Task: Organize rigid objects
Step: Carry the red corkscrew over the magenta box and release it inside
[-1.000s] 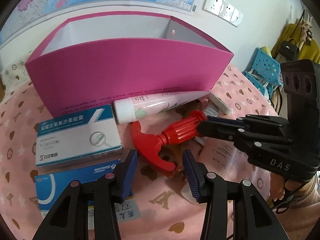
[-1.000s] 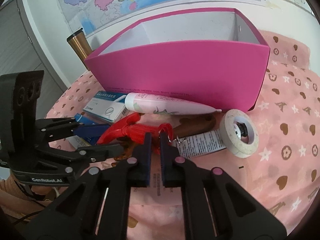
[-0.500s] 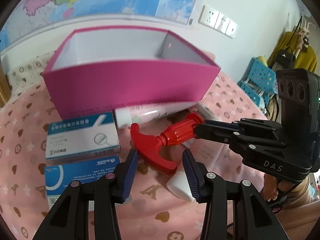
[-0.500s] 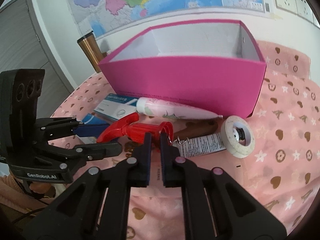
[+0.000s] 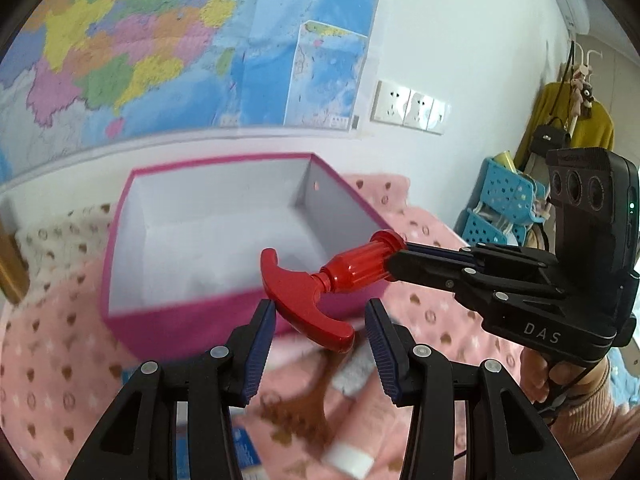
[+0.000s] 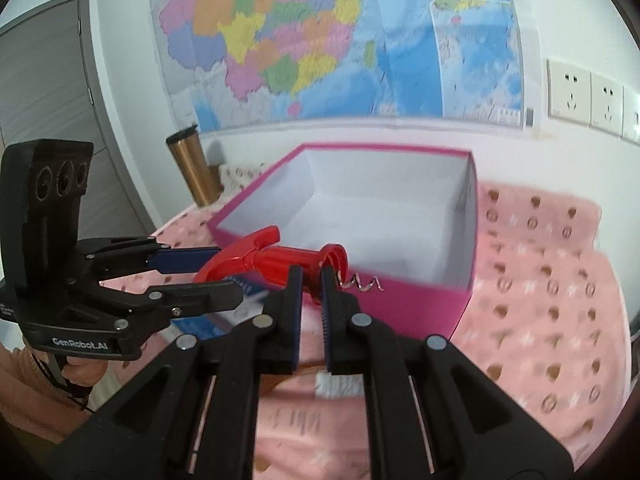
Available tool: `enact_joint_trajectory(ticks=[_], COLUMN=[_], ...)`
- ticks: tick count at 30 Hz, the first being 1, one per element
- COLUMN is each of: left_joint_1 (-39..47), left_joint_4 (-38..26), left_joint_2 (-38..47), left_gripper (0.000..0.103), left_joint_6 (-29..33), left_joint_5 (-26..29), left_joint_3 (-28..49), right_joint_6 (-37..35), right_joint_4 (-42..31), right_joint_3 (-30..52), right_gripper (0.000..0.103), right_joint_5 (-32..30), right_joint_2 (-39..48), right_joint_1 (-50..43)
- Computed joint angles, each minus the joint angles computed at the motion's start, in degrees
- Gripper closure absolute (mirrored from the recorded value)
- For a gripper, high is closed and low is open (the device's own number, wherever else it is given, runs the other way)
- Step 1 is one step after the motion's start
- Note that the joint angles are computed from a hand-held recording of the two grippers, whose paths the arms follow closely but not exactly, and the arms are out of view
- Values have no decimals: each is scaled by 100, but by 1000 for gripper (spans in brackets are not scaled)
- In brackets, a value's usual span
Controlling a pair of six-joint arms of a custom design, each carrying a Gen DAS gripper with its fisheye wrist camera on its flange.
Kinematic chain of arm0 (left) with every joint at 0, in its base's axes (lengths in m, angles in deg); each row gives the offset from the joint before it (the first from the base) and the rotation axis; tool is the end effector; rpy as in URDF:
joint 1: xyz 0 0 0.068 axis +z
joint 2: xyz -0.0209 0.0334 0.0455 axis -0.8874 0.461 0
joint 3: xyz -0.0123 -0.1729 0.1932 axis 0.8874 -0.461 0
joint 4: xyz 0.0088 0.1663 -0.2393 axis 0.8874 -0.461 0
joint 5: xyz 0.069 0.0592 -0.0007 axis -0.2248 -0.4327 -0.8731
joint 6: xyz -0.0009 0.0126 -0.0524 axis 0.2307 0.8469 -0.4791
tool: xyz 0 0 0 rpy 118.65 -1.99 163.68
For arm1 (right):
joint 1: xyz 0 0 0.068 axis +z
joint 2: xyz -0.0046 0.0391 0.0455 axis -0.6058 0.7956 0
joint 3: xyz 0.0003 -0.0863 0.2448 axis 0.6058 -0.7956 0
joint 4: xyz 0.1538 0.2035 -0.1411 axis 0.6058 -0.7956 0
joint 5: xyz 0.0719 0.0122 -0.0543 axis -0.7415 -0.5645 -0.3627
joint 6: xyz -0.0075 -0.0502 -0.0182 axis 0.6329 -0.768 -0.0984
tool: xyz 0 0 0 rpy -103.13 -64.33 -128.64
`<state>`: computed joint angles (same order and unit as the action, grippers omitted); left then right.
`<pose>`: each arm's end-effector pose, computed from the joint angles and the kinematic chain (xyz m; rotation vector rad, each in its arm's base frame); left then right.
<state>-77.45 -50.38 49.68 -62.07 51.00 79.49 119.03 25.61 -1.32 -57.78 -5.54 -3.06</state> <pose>0.3615 -0.1199 0.1504 1.0556 2.0499 -0.7673 0.2424 0.1458 0.1629 0.2119 2.1632 0.1512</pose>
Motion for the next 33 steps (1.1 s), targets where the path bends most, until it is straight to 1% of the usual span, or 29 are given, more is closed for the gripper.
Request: enact_joint_trajectory(ticks=[4, 10, 12, 18, 22, 26, 30, 33], left_joint_1=[-234, -489, -569, -721, -780, -800, -657, -457], left_joint_4=[148, -134, -262, -635, -884, -741, -127, 368], left_joint_2=[325, 1118, 1351, 1896, 2087, 1961, 1384, 817], left_gripper=[57, 57, 57, 57, 57, 57, 55, 54], left_joint_6=[-185, -320, -350, -291, -301, -373, -431, -367], left_joint_5=[-242, -458, -541, -672, -674, -754, -708, -542], left_joint_3=[407, 1278, 1521, 2093, 2369, 2232, 1480, 743], right_joint_6=[-279, -409, -448, -463, -462, -440, -289, -174], right_joint_4=[30, -14, -56, -281, -394, -425, -490, -414], right_joint_3=[167, 392, 501, 719, 800, 795, 575, 199], right_gripper=[92, 92, 92, 91, 90, 90, 90, 90], right_joint_5=[-289, -869, -977, -1141, -1033, -788, -567, -479], right_joint_2=[129, 502, 715, 1147, 1299, 1302, 928, 393], right_joint_1=[-511, -1257, -1435, -1709, -1718, -1657, -1482, -1196])
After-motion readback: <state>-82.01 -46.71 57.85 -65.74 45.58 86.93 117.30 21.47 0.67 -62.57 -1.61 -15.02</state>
